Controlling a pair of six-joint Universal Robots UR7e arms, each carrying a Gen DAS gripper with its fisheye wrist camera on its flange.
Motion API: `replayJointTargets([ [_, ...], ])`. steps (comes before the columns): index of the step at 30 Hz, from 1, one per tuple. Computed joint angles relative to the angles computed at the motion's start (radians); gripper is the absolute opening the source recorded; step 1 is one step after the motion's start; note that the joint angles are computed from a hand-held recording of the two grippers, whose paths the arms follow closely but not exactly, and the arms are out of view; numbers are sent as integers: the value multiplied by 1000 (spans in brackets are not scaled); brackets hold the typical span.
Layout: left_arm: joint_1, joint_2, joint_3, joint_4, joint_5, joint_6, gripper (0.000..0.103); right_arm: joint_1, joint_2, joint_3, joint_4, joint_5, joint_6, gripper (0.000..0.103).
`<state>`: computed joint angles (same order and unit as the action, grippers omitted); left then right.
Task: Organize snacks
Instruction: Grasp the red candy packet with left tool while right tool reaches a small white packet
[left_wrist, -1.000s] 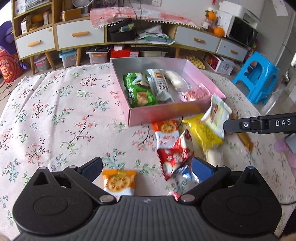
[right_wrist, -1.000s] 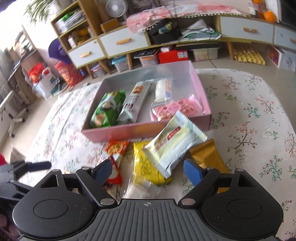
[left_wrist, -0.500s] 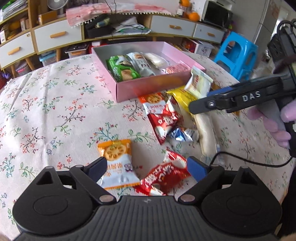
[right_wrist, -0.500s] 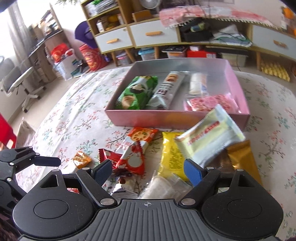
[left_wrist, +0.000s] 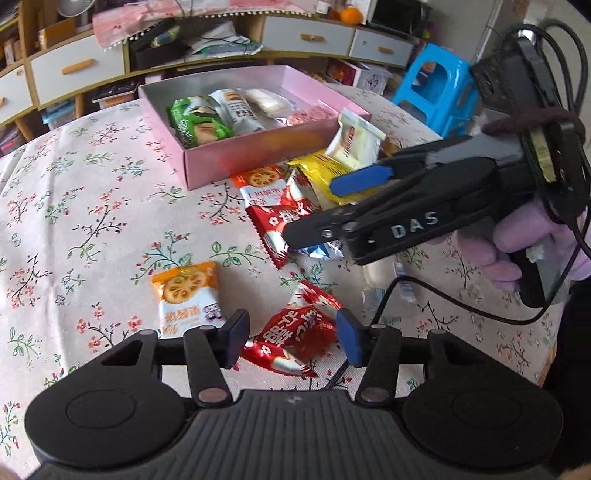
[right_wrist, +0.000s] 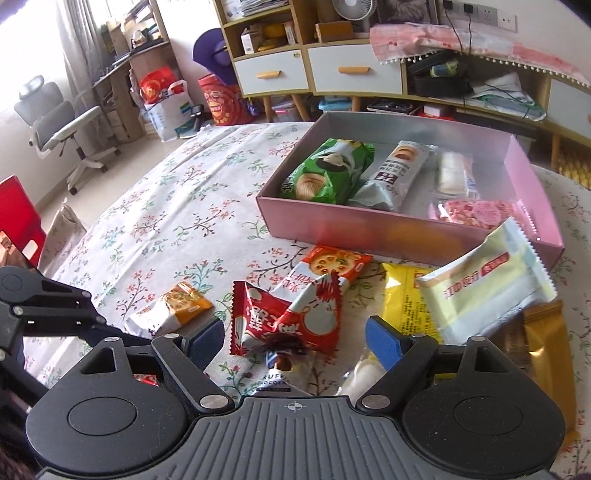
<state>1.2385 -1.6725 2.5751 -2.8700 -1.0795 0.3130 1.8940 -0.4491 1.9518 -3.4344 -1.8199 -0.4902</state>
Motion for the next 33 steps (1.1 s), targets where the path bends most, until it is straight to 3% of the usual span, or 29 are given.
replayJointTargets([
  [4, 1, 15, -9, 33, 15, -12, 44, 7, 15, -6, -18, -5, -19, 84],
  [11, 7, 19, -14, 44, 33, -51, 37, 11, 37, -15, -25, -19, -37, 73],
  [15, 10, 17, -19, 45, 34, -67, 36, 10, 42, -16, -33, -24, -28, 64],
  [33, 9, 15, -27, 45, 58, -131, 36, 14, 45, -16, -34, -19, -25, 52],
])
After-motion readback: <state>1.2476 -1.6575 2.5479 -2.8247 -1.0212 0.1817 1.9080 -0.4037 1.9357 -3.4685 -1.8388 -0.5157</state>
